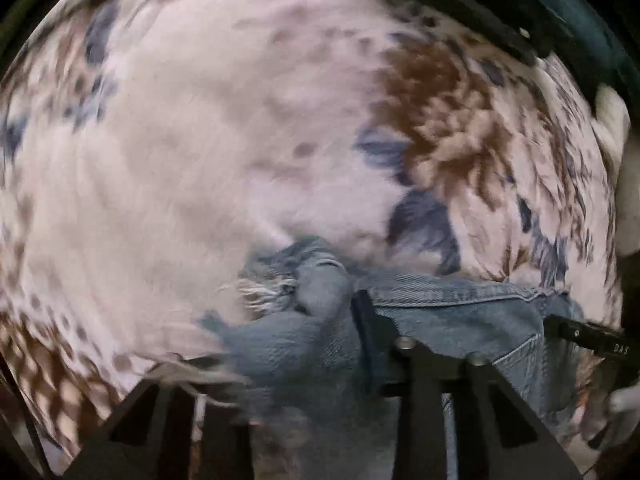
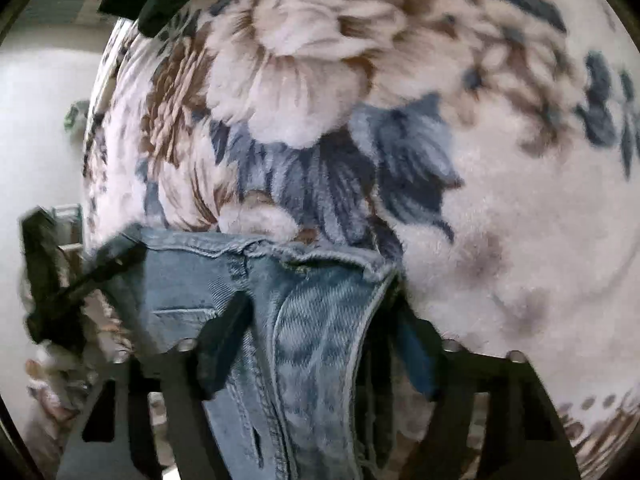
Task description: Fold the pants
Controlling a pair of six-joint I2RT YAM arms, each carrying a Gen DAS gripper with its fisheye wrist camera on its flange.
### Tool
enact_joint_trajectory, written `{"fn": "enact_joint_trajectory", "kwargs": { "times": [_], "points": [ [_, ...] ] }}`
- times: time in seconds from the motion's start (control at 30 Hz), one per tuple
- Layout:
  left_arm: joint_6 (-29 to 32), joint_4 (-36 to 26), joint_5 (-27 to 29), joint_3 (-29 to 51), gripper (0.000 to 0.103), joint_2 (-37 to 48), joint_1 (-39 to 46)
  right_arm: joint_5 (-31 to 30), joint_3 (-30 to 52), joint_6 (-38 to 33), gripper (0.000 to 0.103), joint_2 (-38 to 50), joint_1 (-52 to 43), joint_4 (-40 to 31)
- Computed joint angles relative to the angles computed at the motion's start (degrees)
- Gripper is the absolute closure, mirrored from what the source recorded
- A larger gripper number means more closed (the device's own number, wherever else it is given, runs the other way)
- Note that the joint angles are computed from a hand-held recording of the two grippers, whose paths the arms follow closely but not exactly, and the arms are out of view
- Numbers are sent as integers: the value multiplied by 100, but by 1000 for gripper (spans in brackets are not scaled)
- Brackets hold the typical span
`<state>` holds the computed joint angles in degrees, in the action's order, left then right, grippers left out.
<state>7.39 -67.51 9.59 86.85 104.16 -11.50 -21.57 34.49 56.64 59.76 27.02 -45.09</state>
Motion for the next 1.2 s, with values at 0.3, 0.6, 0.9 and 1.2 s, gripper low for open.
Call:
{"fn": "enact_joint_trajectory", "kwargs": {
  "times": [0.3, 0.6, 0.9, 1.2],
  "points": [
    [-26, -364, 141, 1680, 85, 767, -340, 990, 395, 1016, 65, -770, 432, -655],
    [-76, -1603, 457, 4142, 75, 2610, -294, -114, 458, -214, 48, -16, -1706, -603],
    [-542, -1705, 974, 3942, 65, 2082, 138, -409, 585, -574, 42, -273, -2482, -699],
    [-544, -1092, 164, 3021, 62, 1935, -7, 75, 1126, -735, 44, 629, -2124, -1168]
  ]
}}
